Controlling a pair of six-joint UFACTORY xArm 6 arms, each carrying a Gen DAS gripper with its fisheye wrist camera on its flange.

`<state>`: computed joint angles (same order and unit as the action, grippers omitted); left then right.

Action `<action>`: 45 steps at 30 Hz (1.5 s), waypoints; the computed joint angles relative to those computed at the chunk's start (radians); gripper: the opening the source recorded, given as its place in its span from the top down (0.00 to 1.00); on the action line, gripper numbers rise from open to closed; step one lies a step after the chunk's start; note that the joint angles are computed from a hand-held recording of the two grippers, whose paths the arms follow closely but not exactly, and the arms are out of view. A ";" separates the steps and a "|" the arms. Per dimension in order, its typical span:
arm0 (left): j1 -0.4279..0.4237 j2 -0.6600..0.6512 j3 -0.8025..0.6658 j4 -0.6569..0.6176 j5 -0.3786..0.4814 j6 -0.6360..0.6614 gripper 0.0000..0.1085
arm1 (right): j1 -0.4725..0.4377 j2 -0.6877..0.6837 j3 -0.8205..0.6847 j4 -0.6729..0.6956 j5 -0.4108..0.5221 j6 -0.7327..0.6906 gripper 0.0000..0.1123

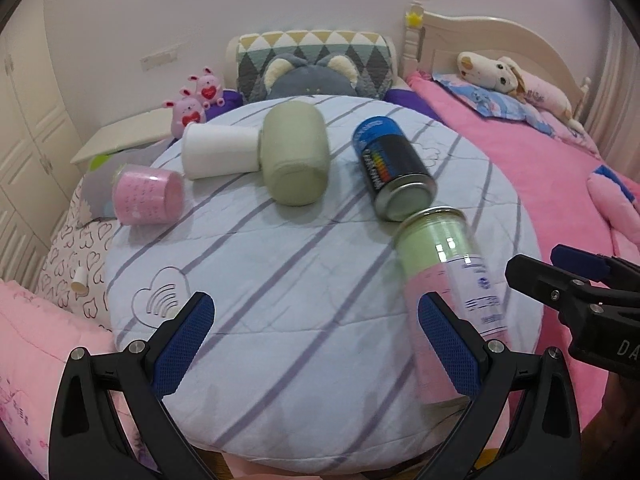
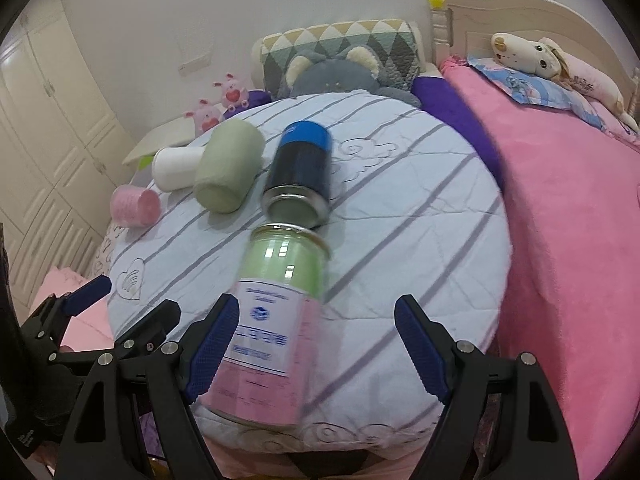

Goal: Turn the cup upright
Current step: 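Carry the upright jar with the right gripper toward the left gripper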

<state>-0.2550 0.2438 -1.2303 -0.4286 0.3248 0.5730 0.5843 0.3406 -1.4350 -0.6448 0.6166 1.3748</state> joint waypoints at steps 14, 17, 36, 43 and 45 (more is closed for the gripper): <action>-0.102 0.076 -0.101 0.280 0.067 -0.339 0.05 | -0.126 -0.139 0.251 -0.047 -0.177 0.066 0.27; -0.114 0.117 -0.147 0.407 0.088 -0.493 0.05 | -0.154 -0.131 0.269 -0.011 -0.220 -0.002 0.27; -0.159 0.223 -0.312 0.604 0.260 -0.688 0.05 | -0.246 -0.078 0.332 0.410 -0.367 -0.458 0.27; -0.150 0.255 -0.370 0.511 0.329 -0.647 0.23 | -0.244 -0.072 0.327 0.469 -0.358 -0.518 0.27; -0.150 0.257 -0.373 0.508 0.334 -0.647 0.30 | -0.244 -0.074 0.327 0.476 -0.353 -0.523 0.27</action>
